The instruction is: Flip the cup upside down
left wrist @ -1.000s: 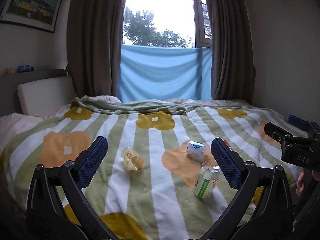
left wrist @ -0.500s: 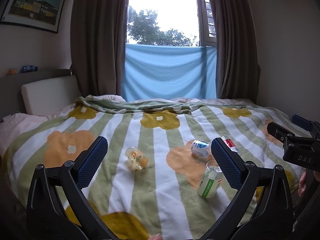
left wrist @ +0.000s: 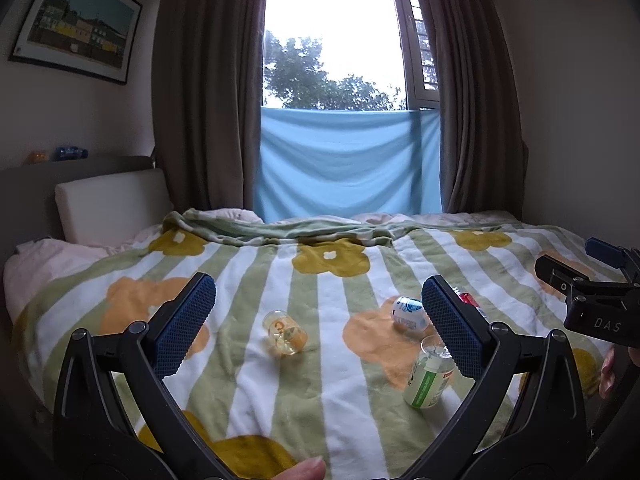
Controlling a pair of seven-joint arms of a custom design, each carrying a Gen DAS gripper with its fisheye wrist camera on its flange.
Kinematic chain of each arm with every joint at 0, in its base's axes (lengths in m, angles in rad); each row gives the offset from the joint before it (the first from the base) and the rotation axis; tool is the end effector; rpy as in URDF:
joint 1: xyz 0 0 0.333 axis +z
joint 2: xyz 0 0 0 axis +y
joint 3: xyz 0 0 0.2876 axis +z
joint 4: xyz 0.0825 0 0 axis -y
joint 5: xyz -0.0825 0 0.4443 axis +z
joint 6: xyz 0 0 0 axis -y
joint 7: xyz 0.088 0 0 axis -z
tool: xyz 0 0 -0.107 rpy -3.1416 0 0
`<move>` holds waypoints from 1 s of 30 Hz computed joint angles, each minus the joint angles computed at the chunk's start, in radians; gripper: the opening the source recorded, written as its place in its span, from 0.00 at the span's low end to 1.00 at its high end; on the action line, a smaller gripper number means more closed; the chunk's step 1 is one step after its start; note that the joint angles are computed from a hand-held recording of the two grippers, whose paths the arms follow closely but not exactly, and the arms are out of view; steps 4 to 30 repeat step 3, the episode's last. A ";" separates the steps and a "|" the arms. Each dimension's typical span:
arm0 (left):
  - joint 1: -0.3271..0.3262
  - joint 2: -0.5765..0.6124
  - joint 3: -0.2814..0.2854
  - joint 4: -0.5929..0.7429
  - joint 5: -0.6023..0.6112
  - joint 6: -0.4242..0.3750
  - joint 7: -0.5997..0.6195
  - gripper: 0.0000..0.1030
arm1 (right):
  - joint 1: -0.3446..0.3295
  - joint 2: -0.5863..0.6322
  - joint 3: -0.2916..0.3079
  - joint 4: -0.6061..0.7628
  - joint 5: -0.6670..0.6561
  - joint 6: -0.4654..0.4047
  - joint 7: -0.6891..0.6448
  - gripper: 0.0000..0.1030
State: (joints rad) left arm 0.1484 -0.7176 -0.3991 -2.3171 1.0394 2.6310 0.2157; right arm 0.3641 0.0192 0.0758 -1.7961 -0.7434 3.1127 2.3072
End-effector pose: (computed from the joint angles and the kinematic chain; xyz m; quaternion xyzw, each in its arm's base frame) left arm 0.4473 -0.1780 0.6471 -0.6318 0.4422 -0.3604 0.5248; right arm 0.5733 0.3328 0.6257 -0.6689 0.4288 -0.3331 0.5077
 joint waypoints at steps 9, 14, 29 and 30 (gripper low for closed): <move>0.003 0.004 -0.008 0.008 0.010 -0.008 -0.004 1.00 | 0.000 0.001 -0.001 0.001 -0.005 0.000 0.006 1.00; 0.003 0.004 -0.008 0.008 0.010 -0.008 -0.004 1.00 | 0.000 0.001 -0.001 0.001 -0.005 0.000 0.006 1.00; 0.003 0.004 -0.008 0.008 0.010 -0.008 -0.004 1.00 | 0.000 0.001 -0.001 0.001 -0.005 0.000 0.006 1.00; 0.003 0.004 -0.008 0.008 0.010 -0.008 -0.004 1.00 | 0.000 0.001 -0.001 0.001 -0.005 0.000 0.006 1.00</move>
